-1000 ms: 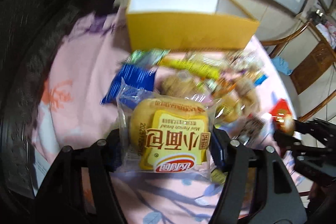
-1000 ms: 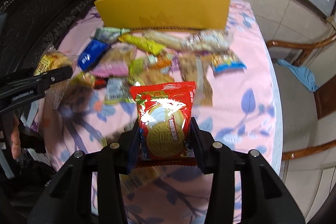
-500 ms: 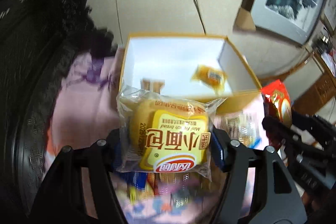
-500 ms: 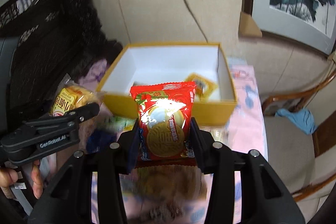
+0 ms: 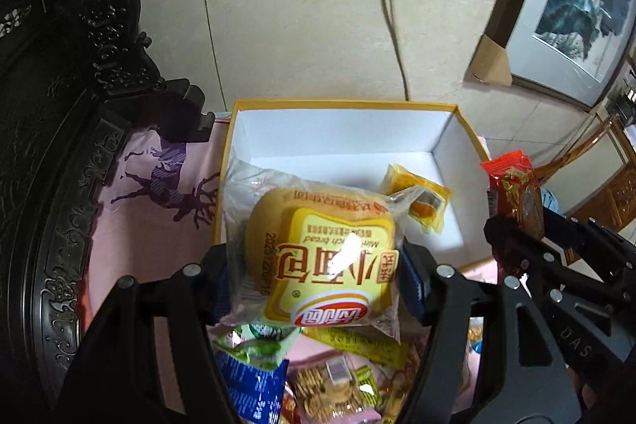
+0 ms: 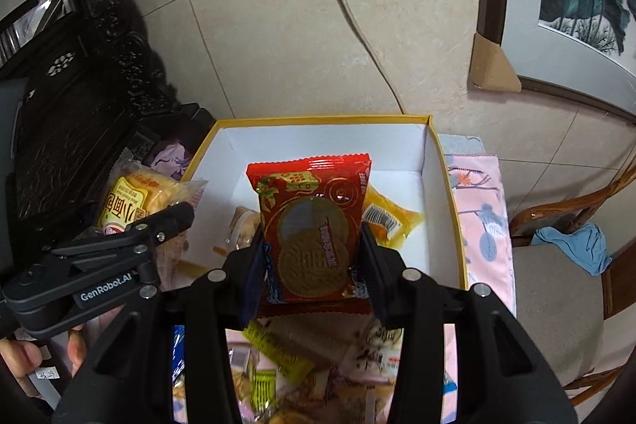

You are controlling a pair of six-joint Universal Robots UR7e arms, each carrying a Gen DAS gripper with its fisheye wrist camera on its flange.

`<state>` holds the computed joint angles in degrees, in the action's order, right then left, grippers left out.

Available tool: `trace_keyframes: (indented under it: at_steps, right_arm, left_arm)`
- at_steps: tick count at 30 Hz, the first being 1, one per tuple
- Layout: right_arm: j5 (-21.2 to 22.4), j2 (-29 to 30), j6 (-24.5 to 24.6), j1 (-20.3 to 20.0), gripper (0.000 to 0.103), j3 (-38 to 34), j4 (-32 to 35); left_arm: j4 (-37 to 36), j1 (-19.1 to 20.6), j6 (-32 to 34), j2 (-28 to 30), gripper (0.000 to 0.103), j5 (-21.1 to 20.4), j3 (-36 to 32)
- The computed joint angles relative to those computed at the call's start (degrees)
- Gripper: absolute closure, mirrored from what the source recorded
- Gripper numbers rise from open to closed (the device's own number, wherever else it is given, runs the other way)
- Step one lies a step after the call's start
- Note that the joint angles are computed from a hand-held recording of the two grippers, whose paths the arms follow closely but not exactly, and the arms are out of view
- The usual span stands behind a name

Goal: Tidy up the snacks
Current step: 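Lower both snacks into the yellow box and release them, then grasp the dark sausage pack with the right gripper while the left grasps the blue bag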

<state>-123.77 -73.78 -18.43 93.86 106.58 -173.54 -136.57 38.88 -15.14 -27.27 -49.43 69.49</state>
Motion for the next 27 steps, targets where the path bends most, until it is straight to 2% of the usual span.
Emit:
trace_keyframes:
  at_steps: [2, 3, 4, 6, 9, 13, 16, 20, 24, 27]
  right_arm:
    - [-1.0, 1.4, -0.4, 0.1, 0.055, -1.9, 0.1]
    - [-2.7, 2.5, -1.1, 0.3, 0.052, -3.2, 0.2]
    - [-4.3, 3.4, -2.1, 0.7, 0.046, -4.2, -0.5]
    - [-4.4, 3.7, -2.9, 0.9, 0.046, -5.1, -0.7]
    - [-4.1, 2.9, -3.4, 1.2, 0.045, -4.6, -1.4]
    - [-2.4, -0.1, -0.5, 1.0, 0.044, -2.4, 2.5]
    - [-0.7, -4.1, 1.7, 0.8, 0.041, 2.4, 5.7]
    - [0.3, -10.8, 5.4, 0.0, 0.037, 11.5, 11.0]
    - [3.9, -19.3, 13.2, -3.3, 0.037, 22.3, 21.1]
    - [8.0, -23.8, 17.2, -6.4, 0.037, 28.4, 26.2]
  left_arm:
    - [0.6, 0.4, 0.1, 1.1, 0.031, 0.5, -2.0]
    - [1.6, 0.6, -0.1, 1.8, 0.018, 0.7, -3.3]
    - [2.4, 0.7, -0.8, 2.4, 0.015, 1.6, -4.5]
    - [1.1, 0.8, -0.7, 2.5, 0.007, 2.0, -4.7]
    - [0.6, 0.8, -0.8, 1.9, 0.007, 2.3, -4.0]
    - [0.9, 0.7, -2.7, -0.3, 0.007, 1.7, -1.0]
    - [-0.9, -0.2, -4.0, -3.4, 0.007, 1.7, 4.4]
    - [-1.7, -2.1, -6.0, -9.1, 0.005, 2.8, 15.8]
    - [0.1, -3.0, -11.5, -15.1, 0.005, 0.7, 27.4]
    - [0.6, -2.8, -16.0, -19.0, 0.005, -1.5, 34.3]
